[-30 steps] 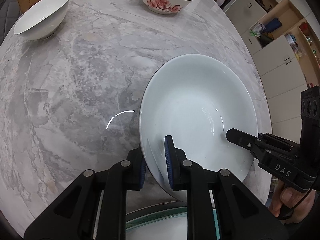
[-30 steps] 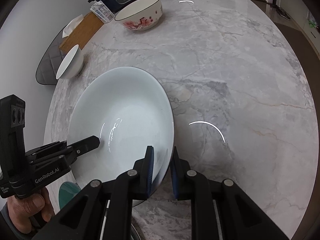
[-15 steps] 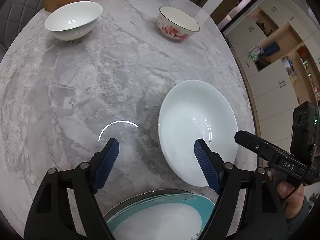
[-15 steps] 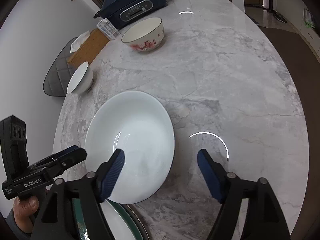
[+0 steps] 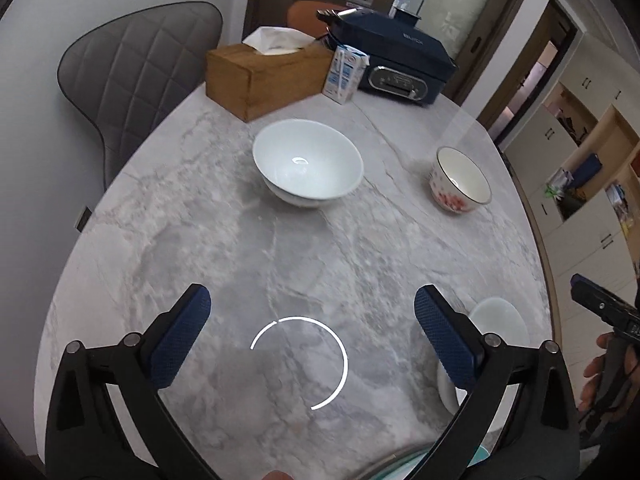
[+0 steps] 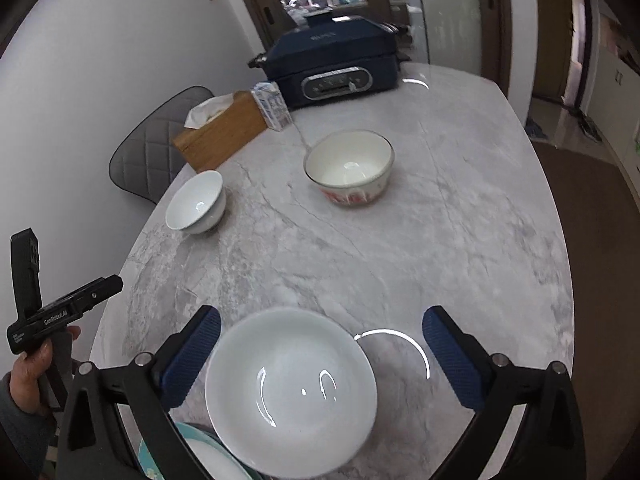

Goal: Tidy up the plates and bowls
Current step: 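Move the left tool to the smaller white bowl and grasp its rim, then carry the smaller white bowl with the left tool and lower it into the large bowl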

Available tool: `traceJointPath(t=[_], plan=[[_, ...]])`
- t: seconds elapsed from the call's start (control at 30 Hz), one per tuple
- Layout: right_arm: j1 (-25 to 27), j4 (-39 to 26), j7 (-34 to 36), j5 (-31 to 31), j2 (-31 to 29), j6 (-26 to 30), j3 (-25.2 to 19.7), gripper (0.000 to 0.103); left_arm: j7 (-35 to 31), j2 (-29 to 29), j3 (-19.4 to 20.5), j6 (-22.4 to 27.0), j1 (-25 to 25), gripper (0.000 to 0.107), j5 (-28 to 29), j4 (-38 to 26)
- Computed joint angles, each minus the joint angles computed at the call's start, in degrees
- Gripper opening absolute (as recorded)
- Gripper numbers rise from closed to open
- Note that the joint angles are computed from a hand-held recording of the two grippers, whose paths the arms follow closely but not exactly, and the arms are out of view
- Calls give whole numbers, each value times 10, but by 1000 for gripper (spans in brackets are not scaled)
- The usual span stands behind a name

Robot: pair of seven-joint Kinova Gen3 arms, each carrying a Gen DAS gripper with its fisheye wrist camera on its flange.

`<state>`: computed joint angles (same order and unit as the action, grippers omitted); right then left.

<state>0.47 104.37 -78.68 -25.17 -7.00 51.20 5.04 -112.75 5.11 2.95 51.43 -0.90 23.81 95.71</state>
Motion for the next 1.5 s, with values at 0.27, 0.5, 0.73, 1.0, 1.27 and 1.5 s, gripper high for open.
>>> traceJointPath(t=[0.27,0.5,0.73,1.0,1.27,1.5], plan=[[-4,-201,-25,-58,193,86,-37,102,125,143,0,54,12,103,-79,-190],[-15,-333,-84,-37,322,99,-103,93,180,223,7,64,46,103,-154,-284],[-52,-420,-129,16,396,128,-117,85,186,278,4,83,55,102,-157,-324],[-63,-465,-146,38,443,154,-126,59,171,309,-2,97,59,53,-146,-349],[-62,-478,-136,31,460,165,-139,27,151,323,7,119,57,16,-128,-369],[-56,-464,-127,15,450,157,-145,14,149,308,21,129,54,7,-128,-362]])
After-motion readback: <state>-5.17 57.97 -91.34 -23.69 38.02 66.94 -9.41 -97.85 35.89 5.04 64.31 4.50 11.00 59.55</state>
